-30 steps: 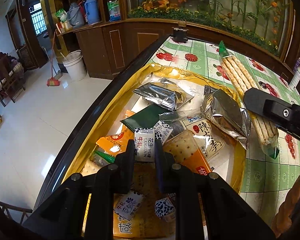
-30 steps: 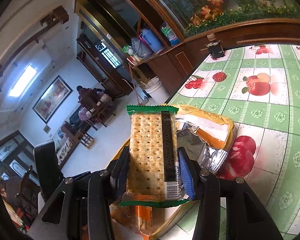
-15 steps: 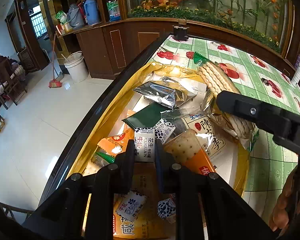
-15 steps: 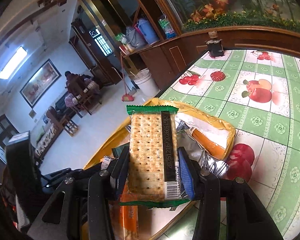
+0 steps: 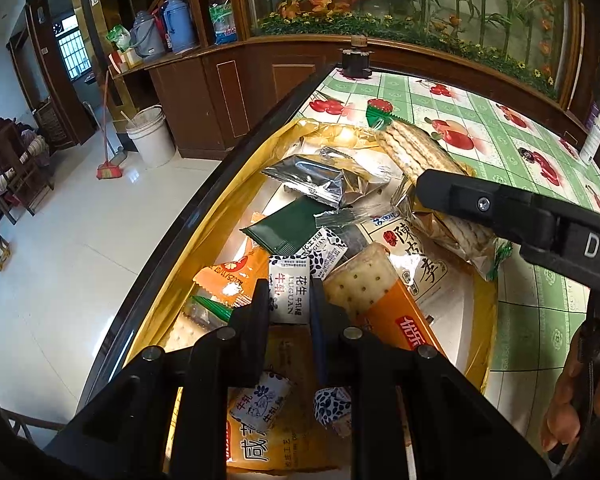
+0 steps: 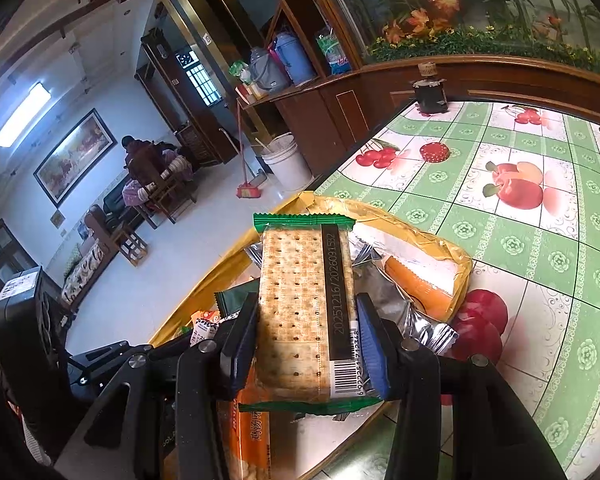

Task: Organize snacks

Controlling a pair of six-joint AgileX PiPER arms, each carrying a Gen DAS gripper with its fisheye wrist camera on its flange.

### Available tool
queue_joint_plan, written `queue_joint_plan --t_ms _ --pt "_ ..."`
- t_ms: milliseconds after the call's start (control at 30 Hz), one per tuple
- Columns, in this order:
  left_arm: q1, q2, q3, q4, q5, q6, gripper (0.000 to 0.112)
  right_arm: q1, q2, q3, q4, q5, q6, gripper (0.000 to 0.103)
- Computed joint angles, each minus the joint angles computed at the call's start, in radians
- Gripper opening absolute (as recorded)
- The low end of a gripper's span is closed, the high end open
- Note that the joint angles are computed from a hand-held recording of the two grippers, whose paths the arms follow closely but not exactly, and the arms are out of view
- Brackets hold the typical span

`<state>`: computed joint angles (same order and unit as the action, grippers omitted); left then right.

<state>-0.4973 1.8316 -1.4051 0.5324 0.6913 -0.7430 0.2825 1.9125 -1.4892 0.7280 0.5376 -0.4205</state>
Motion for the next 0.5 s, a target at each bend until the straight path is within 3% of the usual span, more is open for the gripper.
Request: queue_joint_plan --t_ms 133,267,367,500 --pt "0.009 -0.009 0.009 -0.026 -0.014 0.024 0.020 0.002 -0.003 -0.001 -0.013 -0.002 0.013 0.050" --pt "0.021 -0.060 0.068 -0.062 -0.079 0.040 0.053 -0.011 -0.034 0.040 0.053 -0.016 -0.030 0.051" --pt "-0.022 -0.099 0.113 0.080 -0.068 -0.100 0.077 -0.032 -0.067 0.083 0.168 -0.016 -0.122 0.054" --pt "-0.040 -0.160 0.174 0.134 -0.076 -0.191 0.079 -0.052 -0.136 0.160 0.300 -0.024 -0.233 0.065"
